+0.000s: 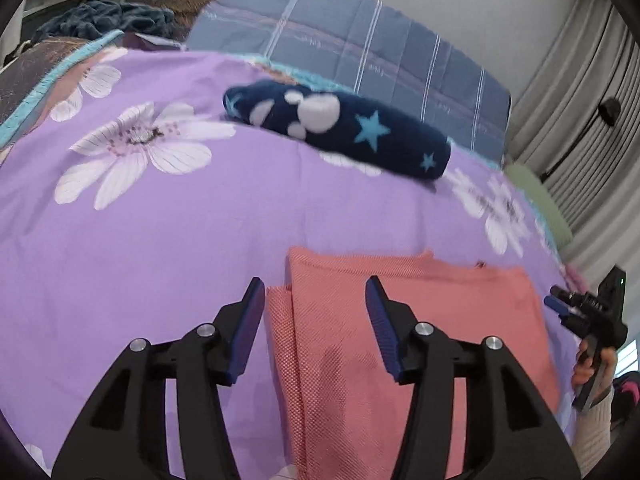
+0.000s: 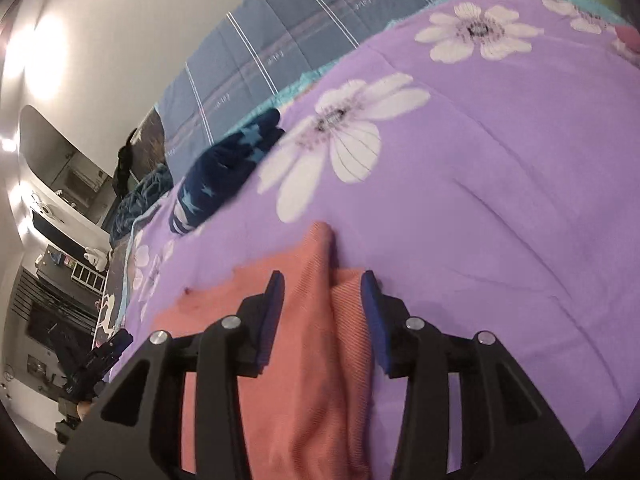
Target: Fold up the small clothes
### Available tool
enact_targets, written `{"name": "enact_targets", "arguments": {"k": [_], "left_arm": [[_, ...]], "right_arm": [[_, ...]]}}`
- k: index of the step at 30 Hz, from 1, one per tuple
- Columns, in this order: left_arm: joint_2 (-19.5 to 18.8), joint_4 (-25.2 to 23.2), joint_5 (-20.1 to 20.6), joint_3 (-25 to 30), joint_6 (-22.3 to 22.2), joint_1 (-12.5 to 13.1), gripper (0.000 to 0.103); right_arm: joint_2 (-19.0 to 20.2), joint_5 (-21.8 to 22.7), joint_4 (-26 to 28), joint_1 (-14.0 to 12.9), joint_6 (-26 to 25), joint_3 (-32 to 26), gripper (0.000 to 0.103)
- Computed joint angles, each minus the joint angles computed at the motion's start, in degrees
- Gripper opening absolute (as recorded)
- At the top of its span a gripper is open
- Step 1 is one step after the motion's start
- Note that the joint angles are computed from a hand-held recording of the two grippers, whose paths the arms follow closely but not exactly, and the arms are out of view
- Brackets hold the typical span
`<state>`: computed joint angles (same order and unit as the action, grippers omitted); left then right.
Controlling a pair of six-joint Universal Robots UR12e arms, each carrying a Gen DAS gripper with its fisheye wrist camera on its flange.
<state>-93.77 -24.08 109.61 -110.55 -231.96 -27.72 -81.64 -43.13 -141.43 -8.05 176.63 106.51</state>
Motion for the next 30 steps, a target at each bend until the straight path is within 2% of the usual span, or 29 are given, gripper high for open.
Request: {"name": "enact_targets", "arguments": {"k": [4,6,8,10,12,13,15,17,18,19,21,22,23,24,25,27,30], "left_arm": [[-1.2,-3.0,-3.1,1.0,0.8,1.5,0.053],[-1.9,-2.5,-3.2,1.4,1.2,1.9,0.048],[-2.5,-0.9,-3.2,1.8,3.0,2.0,0.0],[-3.0,-0.1,-2.6,2.5,3.8,1.8,0.0],[-3.4,1.7,-0.6,3.2,5.5,0.9,0.0],[-3.4,2.1,0.6,3.6,6.1,0.4,0.0],[-3.2,3.0,4.0,4.0,7.5,-0.7,0.0],[-3.1,1.9,8.0,4.5,8.3,-1.5,0.0],[-3.1,-0.7,10.6,5.0,8.0,-1.8,0.0],[-3.1,-2.5,11.5,5.4,7.2,-1.8,0.0],[-2.9,-4.1,10.3,5.4,5.5,-1.4,0.0],[-2.9,-4.4,9.6,5.4,4.8,-1.4,0.001],[-3.0,-4.8,9.2,5.5,4.6,-1.5,0.014],[-3.3,-6.1,9.3,5.9,4.4,-1.9,0.024],[-3.5,-7.9,10.2,6.4,4.2,-2.3,0.041],[-4.0,-11.0,11.9,7.4,4.0,-3.4,0.042],[-4.5,-10.2,9.1,8.3,5.2,-4.5,0.042]], "right_arm": [[0.7,-2.4,2.2,1.6,-4.0,-2.0,0.043],[1.3,-5.5,1.8,3.0,-5.5,-3.3,0.044],[2.3,-7.3,2.0,4.1,-6.2,-4.7,0.044],[3.3,-6.8,4.2,4.6,-7.4,-6.1,0.043],[3.9,-6.7,7.4,5.3,-10.5,-7.1,0.012],[3.6,-7.3,6.3,5.6,-11.0,-6.8,0.003],[2.8,-6.9,0.2,5.1,-8.3,-5.1,0.003],[2.3,-5.5,-3.9,4.0,-4.6,-4.0,0.003],[2.3,-4.7,-4.6,3.6,-3.3,-3.8,0.003],[2.4,-5.0,-4.0,3.5,-3.5,-3.9,0.003],[2.7,-7.0,-1.6,3.9,-5.3,-4.5,0.007],[2.7,-9.4,-1.1,4.3,-5.3,-4.5,0.014],[2.5,-10.1,-1.2,4.2,-5.0,-4.1,0.024],[2.4,-9.4,-1.3,3.9,-4.8,-3.7,0.028],[2.1,-8.0,-1.2,3.4,-4.8,-3.2,0.03],[1.2,-6.4,-0.9,2.4,-5.5,-2.0,0.031],[-0.4,-5.7,-1.1,0.8,-8.4,-0.1,0.033]]}}
